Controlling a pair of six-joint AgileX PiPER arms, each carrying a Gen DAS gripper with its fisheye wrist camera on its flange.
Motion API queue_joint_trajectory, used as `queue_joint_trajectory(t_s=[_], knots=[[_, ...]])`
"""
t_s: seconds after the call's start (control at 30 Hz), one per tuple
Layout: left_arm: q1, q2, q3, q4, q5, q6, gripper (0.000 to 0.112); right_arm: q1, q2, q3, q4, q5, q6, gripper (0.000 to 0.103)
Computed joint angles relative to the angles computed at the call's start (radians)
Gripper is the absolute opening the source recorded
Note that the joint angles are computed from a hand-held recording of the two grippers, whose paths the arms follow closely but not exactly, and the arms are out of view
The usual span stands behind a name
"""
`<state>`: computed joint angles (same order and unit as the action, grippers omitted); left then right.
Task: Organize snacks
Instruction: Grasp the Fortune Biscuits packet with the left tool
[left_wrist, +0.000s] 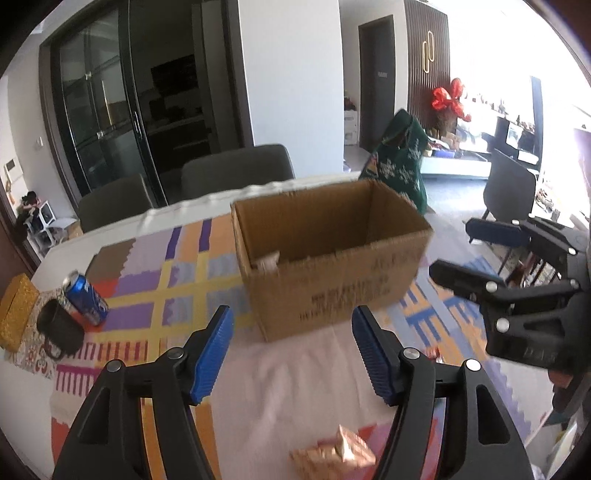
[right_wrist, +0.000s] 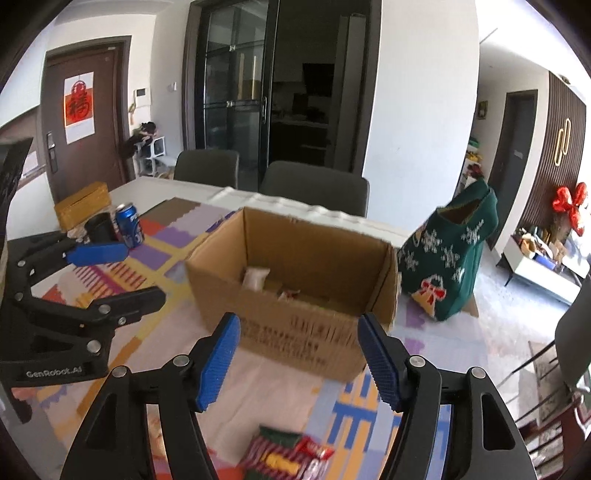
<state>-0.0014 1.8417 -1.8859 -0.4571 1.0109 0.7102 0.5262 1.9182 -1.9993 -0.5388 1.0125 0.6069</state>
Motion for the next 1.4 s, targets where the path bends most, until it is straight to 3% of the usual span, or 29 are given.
queue_joint_trajectory(t_s=[0.33,0.6,1.07,1.4], knots=[[0.058,-0.098,0.246,-0.034,0.009,0.060,0.066,0.085,-0.082,0.201,-0.036,-0.018,0.140,0.067],[0.066,-0.114,0.392,-0.013,-0.012,0.097,0.066,0.084,-0.108,0.357,0.086,-0.068,0.193,0.067],[0.094,-0.009,0.425,-0.016,0.056,0.077,0.069,0.097,-0.061,0.419,0.178,-0.073,0.198,0.067],[0.091,0.032,0.424,-0.038,0.058,0.075,0.068,0.085,-0.039,0.418,0.214,-0.063,0.185,0.067]])
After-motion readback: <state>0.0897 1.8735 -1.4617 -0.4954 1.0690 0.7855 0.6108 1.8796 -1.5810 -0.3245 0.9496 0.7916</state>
